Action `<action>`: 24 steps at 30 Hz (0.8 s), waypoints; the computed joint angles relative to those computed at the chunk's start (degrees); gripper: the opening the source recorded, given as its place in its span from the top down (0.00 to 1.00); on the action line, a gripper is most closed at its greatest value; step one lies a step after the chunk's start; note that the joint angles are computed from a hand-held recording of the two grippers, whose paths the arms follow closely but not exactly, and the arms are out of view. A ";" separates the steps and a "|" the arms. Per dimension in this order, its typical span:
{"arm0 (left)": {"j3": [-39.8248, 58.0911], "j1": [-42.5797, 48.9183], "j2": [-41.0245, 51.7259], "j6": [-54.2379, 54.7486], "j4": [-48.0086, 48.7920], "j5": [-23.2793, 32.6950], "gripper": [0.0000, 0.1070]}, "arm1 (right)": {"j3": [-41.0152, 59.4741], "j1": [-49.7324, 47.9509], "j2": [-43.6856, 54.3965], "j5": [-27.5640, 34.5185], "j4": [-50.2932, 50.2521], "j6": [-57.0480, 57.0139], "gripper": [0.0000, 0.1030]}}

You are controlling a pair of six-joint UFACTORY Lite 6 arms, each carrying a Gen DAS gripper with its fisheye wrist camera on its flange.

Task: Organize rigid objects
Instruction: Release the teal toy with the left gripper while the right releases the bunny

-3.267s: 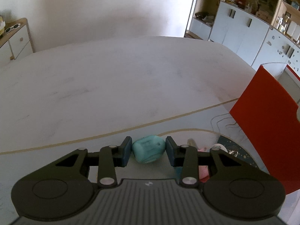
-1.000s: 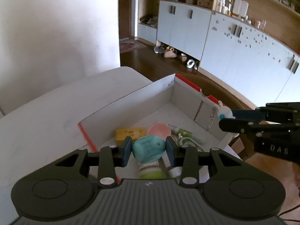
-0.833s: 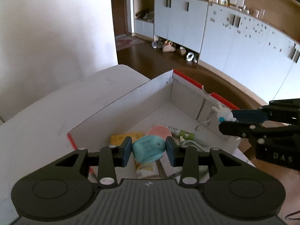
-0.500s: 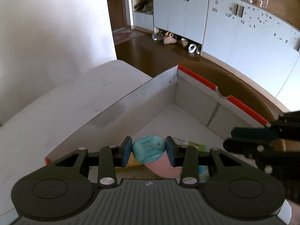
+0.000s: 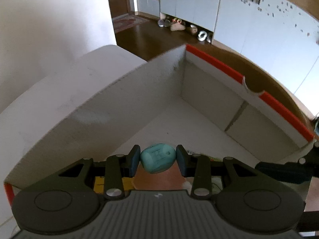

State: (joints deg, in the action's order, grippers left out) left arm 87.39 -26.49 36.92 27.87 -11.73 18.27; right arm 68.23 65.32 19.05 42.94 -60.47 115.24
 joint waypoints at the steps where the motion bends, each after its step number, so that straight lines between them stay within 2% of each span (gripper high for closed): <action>1: -0.08 -0.23 0.14 -1.28 1.17 0.03 0.64 | -0.18 -0.03 -0.17 -0.08 0.02 -0.12 0.76; 8: -1.00 -0.27 -0.83 -5.16 3.27 0.60 0.62 | -1.04 -0.09 -0.86 -0.85 0.12 0.06 0.65; 10: -1.47 -0.04 -1.54 -5.52 3.39 0.62 0.55 | -1.04 0.13 -0.96 -0.75 0.32 -0.12 0.63; 13: -4.08 0.58 -4.05 -2.77 -0.23 -0.14 0.49 | -0.22 0.66 -0.90 0.10 1.02 -1.04 0.59; 18: -8.76 1.36 -8.93 0.39 -2.63 -1.00 0.49 | -0.09 1.34 -1.53 0.91 0.59 -1.13 0.55; 24: -16.12 3.39 -17.19 7.99 -10.73 -1.23 0.49 | 1.53 3.37 -1.57 4.04 1.12 -1.21 0.46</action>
